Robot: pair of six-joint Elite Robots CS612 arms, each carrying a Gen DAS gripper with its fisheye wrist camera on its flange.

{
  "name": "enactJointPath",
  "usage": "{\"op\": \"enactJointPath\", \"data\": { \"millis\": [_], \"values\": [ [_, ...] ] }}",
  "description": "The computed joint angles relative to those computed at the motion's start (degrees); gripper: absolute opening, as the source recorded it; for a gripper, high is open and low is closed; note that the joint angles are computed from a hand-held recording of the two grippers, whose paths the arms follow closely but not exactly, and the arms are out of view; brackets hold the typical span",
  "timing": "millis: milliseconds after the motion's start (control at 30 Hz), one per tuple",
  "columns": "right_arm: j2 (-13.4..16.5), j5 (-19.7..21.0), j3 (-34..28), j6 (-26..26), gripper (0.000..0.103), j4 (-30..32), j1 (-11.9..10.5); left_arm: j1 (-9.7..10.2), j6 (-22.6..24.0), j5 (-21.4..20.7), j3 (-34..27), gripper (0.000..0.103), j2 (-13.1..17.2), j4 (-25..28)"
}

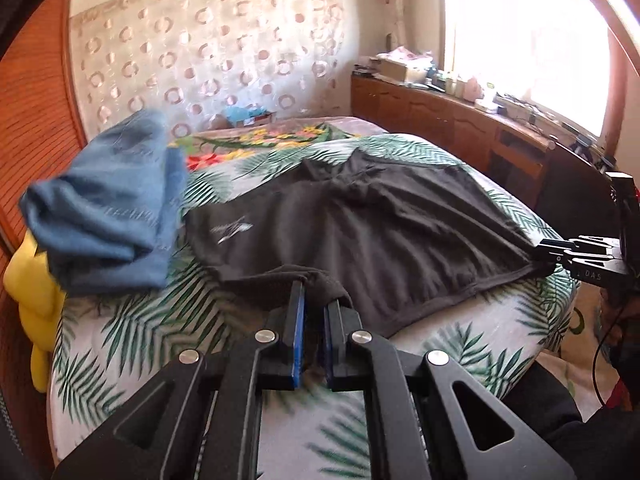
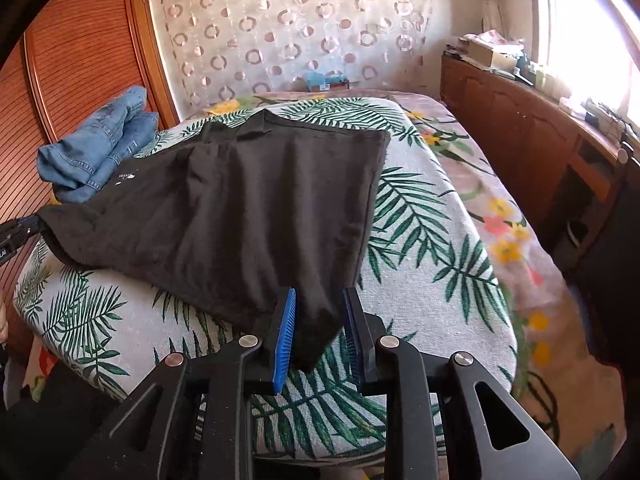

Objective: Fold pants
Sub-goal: 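Lift the hem with both grippers and fold it over the shorts, then open both grippers to release the folded hem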

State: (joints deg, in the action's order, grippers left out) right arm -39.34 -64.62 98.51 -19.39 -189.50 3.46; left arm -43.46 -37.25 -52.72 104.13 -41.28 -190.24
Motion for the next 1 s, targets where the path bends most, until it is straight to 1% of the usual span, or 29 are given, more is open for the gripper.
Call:
{"op": "enactJointPath", "data": {
  "millis": [233,333,533,633,800,933,967,1000],
  "values": [
    [-0.3,0.1,0.7,0.6,0.025,-0.8,-0.4,0.33,7.8,-3.5,-5.6,0.009,1.7,-0.1],
    [-0.4,0.3,0.8,0.7,0.025,-1.0,-0.6,0.43,10.3,-4.9,-7.5,0.009,2.3,0.3],
    [-0.7,0.4,1.2,0.8,0.025,-1.7,-0.8,0.76,13.1,-8.2,-10.9,0.009,3.3,1.0],
    [-0.8,0.6,1.3,1.2,0.025,-2.1,-1.0,0.6,14.9,-8.9,-12.3,0.009,3.7,1.6],
    [-0.8,0.6,1.5,1.4,0.025,-2.5,-1.1,0.52,16.6,-10.2,-14.2,0.009,4.4,2.0],
    [-0.8,0.9,1.6,1.5,0.025,-2.6,-1.0,0.5,15.4,-10.4,-14.5,0.009,4.6,3.1],
    [-0.8,1.0,1.6,1.3,0.025,-2.6,-1.0,0.46,14.9,-10.2,-14.4,0.01,4.5,3.5],
    [-0.8,1.0,1.6,1.3,0.025,-2.5,-1.0,0.37,14.4,-9.8,-14.1,0.015,4.4,4.0]
  ]
}}
